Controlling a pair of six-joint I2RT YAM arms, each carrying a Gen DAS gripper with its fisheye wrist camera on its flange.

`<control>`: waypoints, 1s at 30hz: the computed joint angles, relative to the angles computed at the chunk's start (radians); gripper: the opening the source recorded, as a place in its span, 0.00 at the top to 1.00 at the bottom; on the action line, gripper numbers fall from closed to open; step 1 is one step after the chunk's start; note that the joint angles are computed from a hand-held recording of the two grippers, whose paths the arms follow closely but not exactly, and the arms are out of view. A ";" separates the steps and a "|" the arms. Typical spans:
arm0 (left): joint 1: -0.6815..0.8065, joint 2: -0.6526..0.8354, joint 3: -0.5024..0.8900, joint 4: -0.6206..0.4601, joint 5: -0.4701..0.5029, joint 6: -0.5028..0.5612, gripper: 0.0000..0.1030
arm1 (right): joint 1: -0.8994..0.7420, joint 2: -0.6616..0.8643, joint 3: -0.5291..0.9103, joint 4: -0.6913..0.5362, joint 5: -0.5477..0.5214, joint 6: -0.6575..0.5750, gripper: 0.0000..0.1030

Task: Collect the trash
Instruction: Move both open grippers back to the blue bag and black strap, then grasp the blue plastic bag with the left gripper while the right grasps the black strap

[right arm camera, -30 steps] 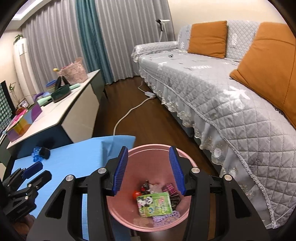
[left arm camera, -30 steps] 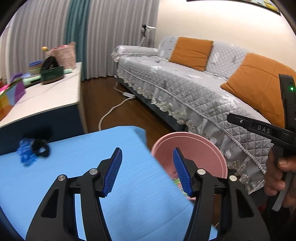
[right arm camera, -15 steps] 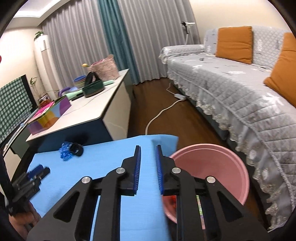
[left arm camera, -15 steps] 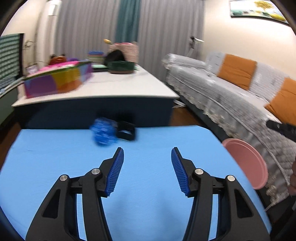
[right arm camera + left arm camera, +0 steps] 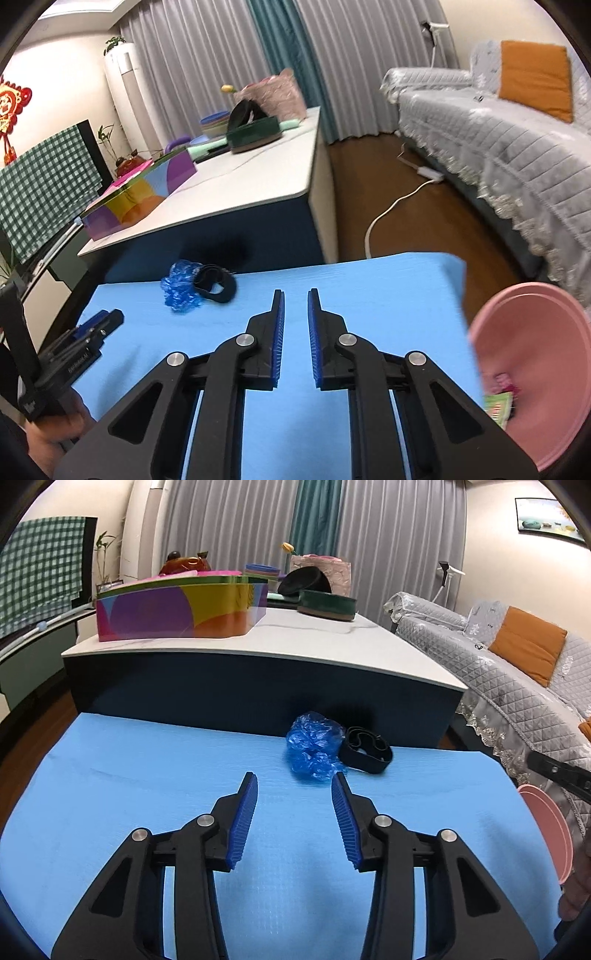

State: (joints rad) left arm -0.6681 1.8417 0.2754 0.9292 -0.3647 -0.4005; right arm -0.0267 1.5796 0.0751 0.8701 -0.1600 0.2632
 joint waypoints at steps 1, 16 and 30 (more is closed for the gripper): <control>0.010 0.015 0.014 0.000 0.012 0.006 0.60 | 0.031 0.059 0.025 0.033 0.015 0.023 0.87; 0.121 0.156 0.216 -0.098 0.124 0.071 0.60 | 0.211 0.452 0.408 -0.030 0.012 0.101 0.82; 0.174 0.227 0.392 -0.286 0.243 0.051 0.60 | 0.256 0.548 0.577 -0.187 0.010 0.081 0.83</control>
